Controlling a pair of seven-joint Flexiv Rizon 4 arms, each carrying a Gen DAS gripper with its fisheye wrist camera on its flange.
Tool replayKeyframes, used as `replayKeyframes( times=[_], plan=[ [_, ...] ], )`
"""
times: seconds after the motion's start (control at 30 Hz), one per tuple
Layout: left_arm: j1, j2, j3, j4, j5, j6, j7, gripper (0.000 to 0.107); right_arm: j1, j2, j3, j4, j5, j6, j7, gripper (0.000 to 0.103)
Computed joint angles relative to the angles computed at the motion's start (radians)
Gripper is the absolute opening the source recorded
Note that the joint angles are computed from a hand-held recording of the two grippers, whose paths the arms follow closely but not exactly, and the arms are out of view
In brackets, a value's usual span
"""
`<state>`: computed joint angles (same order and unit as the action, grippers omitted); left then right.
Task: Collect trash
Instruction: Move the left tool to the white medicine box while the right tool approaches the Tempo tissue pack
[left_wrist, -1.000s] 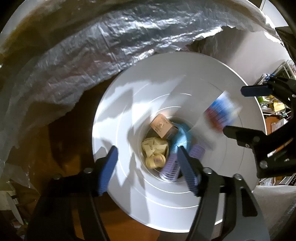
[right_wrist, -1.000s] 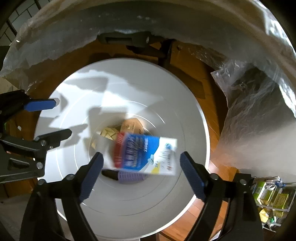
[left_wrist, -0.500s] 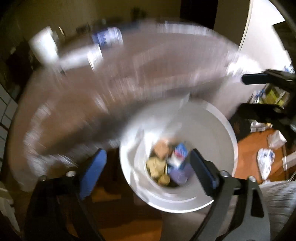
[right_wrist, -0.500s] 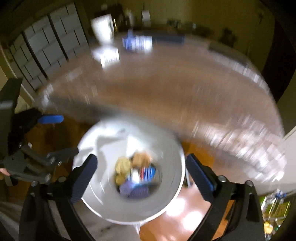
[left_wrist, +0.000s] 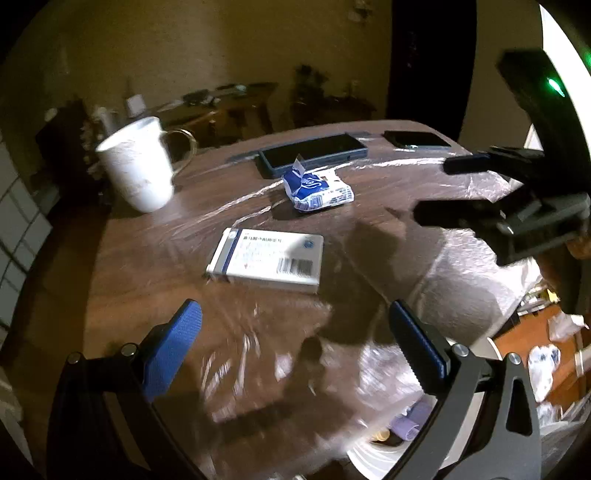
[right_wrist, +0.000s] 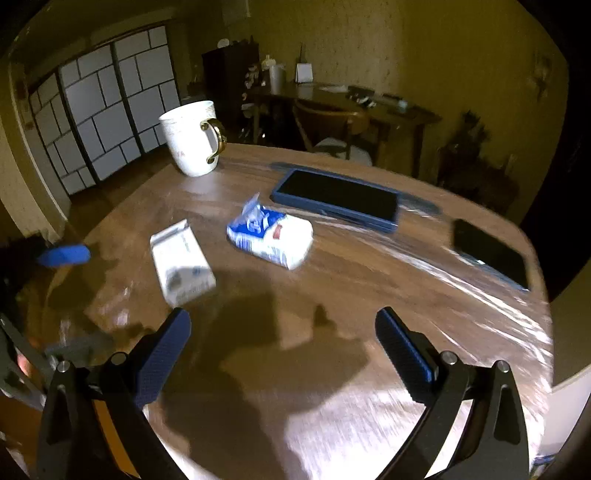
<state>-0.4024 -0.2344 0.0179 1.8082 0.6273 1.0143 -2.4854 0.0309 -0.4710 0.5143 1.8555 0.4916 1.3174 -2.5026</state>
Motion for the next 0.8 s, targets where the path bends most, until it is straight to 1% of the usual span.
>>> replayKeyframes(
  times=[0.07, 0.13, 0.3, 0.43, 0.53, 0.6, 0.63, 0.7, 0.8],
  plan=[
    [0.045, -0.030, -0.009, 0.008, -0.063, 0.038, 0.097, 0.101, 0.071, -0.040, -0.057, -0.041, -0.051, -0.015, 0.090, 0.099],
    [0.052, -0.052, -0.003, 0.005, -0.084, 0.049, 0.141, 0.101, 0.109, -0.068, -0.083, -0.063, -0.092, -0.025, 0.154, 0.099],
    [0.072, -0.090, 0.009, 0.004, -0.168, 0.094, 0.254, 0.101, 0.170, -0.128, -0.119, -0.105, -0.193, -0.018, 0.281, 0.099],
    [0.091, -0.123, 0.017, 0.005, -0.232, 0.145, 0.339, 0.101, 0.197, -0.163, -0.131, -0.126, -0.269, -0.007, 0.363, 0.099],
    [0.079, -0.140, 0.040, -0.009, -0.245, 0.152, 0.375, 0.101, 0.213, -0.188, -0.140, -0.147, -0.322, -0.006, 0.424, 0.099],
    [0.087, -0.145, 0.038, -0.007, -0.275, 0.168, 0.407, 0.101, 0.211, -0.202, -0.132, -0.162, -0.346, -0.015, 0.452, 0.099],
    [0.088, -0.146, 0.039, -0.006, -0.287, 0.175, 0.419, 0.101, 0.215, -0.209, -0.133, -0.167, -0.359, -0.015, 0.467, 0.099],
    [0.064, -0.148, 0.066, -0.019, -0.272, 0.163, 0.408, 0.101, 0.223, -0.219, -0.135, -0.174, -0.385, -0.014, 0.487, 0.099],
    [0.074, -0.141, 0.058, -0.010, -0.295, 0.172, 0.445, 0.101, 0.236, -0.223, -0.145, -0.168, -0.422, 0.000, 0.517, 0.099]
  ],
)
